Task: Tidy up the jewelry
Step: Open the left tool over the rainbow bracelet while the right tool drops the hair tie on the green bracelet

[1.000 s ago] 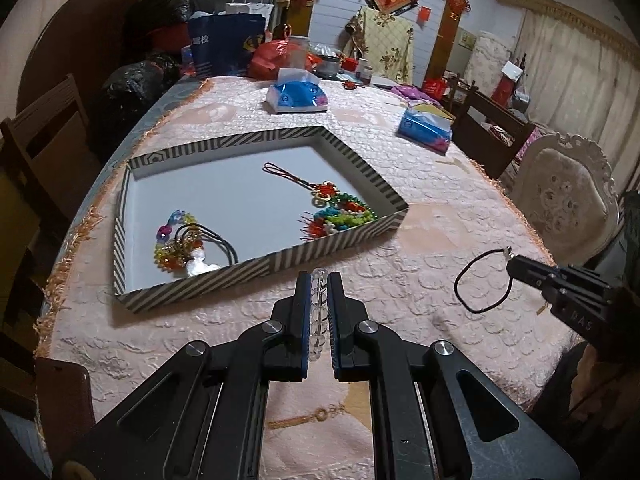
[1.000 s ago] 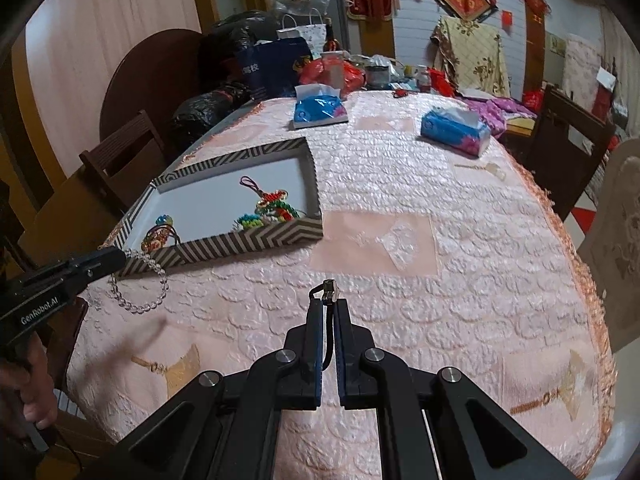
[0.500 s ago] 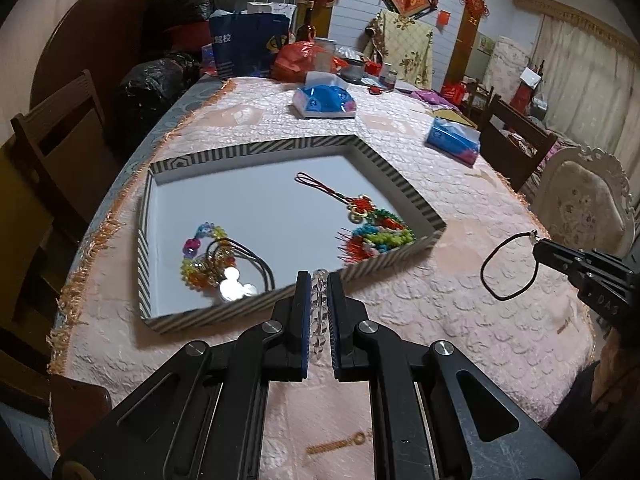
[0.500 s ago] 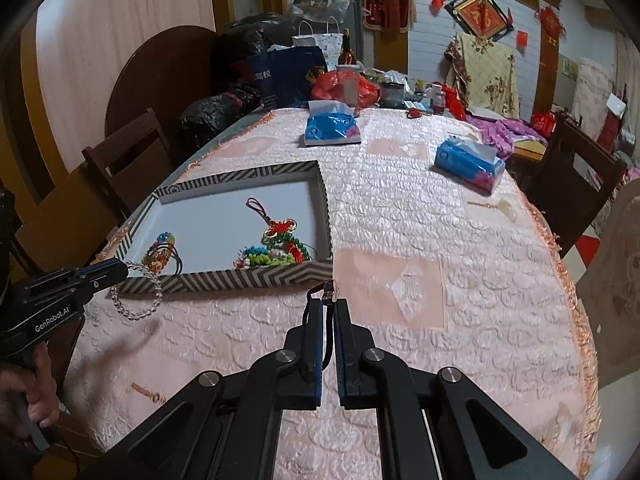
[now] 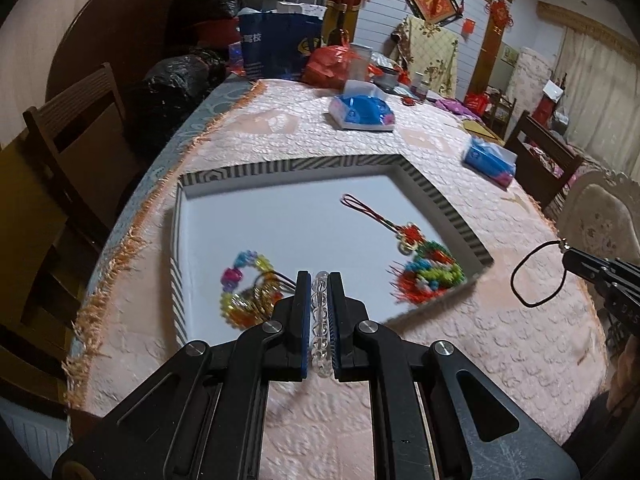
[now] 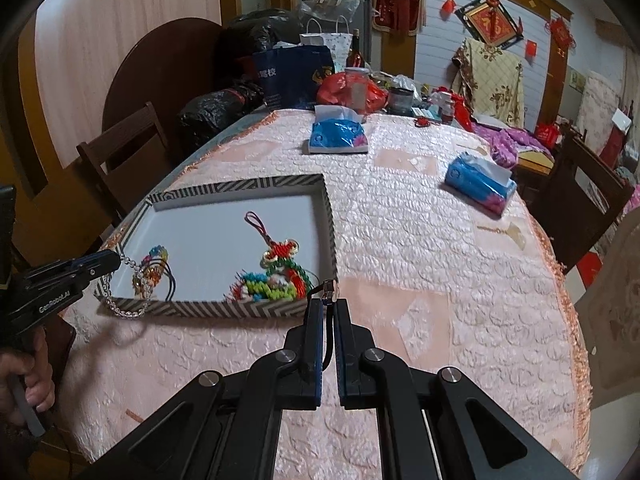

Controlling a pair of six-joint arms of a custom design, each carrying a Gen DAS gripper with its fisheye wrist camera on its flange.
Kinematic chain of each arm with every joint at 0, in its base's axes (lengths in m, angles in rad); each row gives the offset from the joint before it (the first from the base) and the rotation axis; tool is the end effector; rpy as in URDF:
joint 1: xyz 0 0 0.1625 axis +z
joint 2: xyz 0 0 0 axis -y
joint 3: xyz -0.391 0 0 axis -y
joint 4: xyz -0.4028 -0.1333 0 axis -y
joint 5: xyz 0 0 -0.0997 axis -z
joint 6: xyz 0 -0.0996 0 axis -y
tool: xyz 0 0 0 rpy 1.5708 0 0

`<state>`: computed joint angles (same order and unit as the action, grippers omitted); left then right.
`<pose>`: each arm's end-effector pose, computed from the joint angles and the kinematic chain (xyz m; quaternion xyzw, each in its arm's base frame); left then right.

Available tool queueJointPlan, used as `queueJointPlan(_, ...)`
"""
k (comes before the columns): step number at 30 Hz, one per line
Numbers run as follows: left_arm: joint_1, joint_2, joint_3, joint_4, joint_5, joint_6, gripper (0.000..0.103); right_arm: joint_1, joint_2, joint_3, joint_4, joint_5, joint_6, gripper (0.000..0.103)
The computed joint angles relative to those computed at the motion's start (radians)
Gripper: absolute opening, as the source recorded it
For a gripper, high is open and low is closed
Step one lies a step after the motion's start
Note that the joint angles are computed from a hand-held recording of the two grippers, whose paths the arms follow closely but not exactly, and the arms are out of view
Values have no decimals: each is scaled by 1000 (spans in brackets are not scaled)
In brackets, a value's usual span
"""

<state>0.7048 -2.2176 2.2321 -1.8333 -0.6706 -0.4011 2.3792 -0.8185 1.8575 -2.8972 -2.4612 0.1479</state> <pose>-0.0756 -0.3417 0.4332 0.1535 0.8819 -0.3453 0.2820 0.4615 -0.3635 0.0690 0.2313 -0.8650 0.3109 0.3189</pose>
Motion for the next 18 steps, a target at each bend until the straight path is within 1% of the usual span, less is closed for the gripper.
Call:
queueJointPlan(3,16,16,-17,-32,8,24,6,-1,15,-26,-5,3,-26,4)
queueJointPlan(7,31,34,-43,-89,13,72,6,-9,34,-60,-22,29,-63,4)
queueJointPlan(9,39,45,-55,-116,8,95,6,-16,42,-75,-36,51,-83,4)
queueJointPlan(14,75,73,-61,-189,-5,140,6,-46,56,-106,-60,126,-91,4)
queueJointPlan(16,106,88,-63,-206,-34,141,6,-58,67,-124,-68,150,-91,4)
queueJointPlan(18,124,92,-55,-220,-48,148,6,-75,83,-143,-69,175,-88,4)
